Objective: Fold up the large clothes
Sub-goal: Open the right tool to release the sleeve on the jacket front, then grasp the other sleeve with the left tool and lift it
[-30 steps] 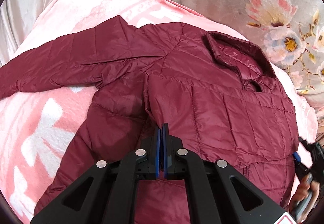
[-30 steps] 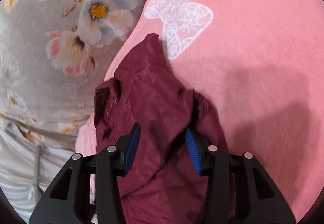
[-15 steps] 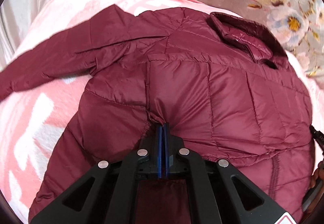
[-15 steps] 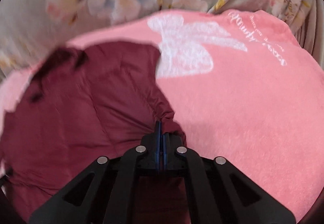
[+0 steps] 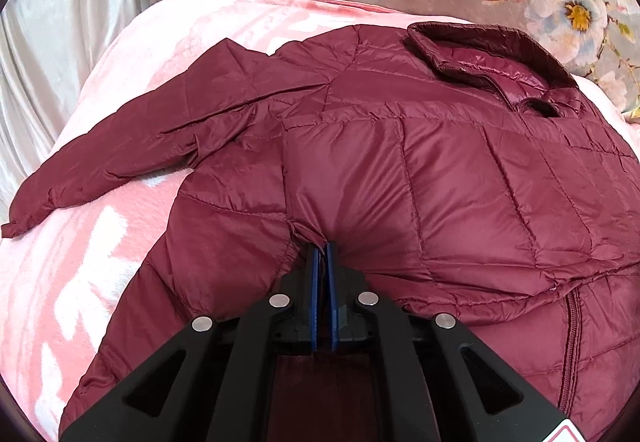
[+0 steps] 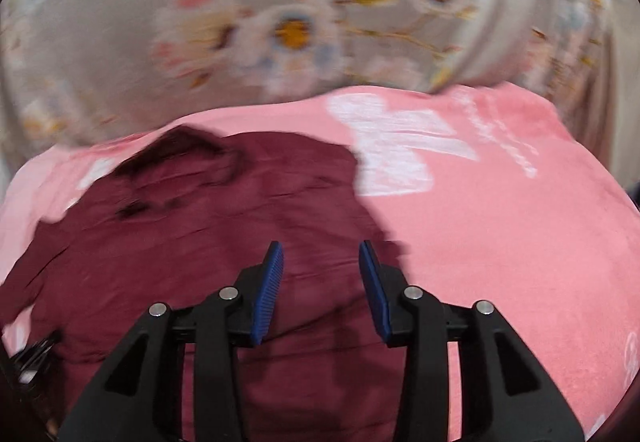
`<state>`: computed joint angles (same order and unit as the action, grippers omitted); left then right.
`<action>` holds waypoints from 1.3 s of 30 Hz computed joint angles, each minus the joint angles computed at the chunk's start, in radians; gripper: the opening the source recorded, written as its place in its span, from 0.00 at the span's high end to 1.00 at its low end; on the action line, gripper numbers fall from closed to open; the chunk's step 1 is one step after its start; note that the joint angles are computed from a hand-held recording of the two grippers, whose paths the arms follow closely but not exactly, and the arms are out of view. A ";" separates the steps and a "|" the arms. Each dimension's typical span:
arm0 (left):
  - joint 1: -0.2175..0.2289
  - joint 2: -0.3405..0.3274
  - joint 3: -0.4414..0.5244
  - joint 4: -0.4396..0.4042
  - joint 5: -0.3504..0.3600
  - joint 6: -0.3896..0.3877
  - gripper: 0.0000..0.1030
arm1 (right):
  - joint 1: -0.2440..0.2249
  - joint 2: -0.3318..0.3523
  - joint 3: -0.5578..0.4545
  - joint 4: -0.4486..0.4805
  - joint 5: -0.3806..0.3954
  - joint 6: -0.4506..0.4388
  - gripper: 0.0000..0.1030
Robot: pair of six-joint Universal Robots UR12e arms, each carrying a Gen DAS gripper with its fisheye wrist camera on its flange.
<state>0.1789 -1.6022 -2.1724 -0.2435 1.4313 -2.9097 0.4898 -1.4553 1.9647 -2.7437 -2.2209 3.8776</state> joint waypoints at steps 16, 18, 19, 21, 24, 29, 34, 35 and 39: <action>-0.003 -0.001 -0.007 0.022 0.004 0.000 0.89 | 0.025 0.129 -0.099 0.071 0.213 -0.097 0.70; -0.002 -0.001 -0.007 0.021 0.002 0.001 0.87 | 0.032 0.134 -0.104 0.081 0.193 -0.098 0.70; -0.002 -0.001 -0.007 0.021 0.003 -0.001 0.85 | 0.033 0.139 -0.110 0.089 0.184 -0.100 0.70; 0.001 0.000 -0.007 0.019 -0.006 -0.006 0.81 | 0.041 0.146 -0.119 0.107 0.160 -0.104 0.70; 0.029 0.007 -0.007 -0.001 -0.082 -0.027 0.75 | 0.043 0.150 -0.125 0.119 0.148 -0.107 0.70; 0.159 0.044 0.011 -0.137 -0.310 -0.113 0.54 | 0.042 0.149 -0.126 0.121 0.152 -0.106 0.70; 0.321 0.048 0.037 -0.164 -0.341 -0.264 0.38 | 0.041 0.148 -0.125 0.118 0.155 -0.102 0.70; 0.358 0.036 0.053 -0.180 -0.336 -0.297 0.38 | 0.041 0.148 -0.126 0.119 0.154 -0.102 0.70; 0.460 -0.026 0.125 -0.214 -0.272 -0.412 0.38 | 0.044 0.151 -0.132 0.133 0.141 -0.102 0.69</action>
<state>0.6392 -1.6284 -2.0477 -0.4572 1.1595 -3.3215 0.5341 -1.3044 1.8331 -2.6110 -2.0797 3.7758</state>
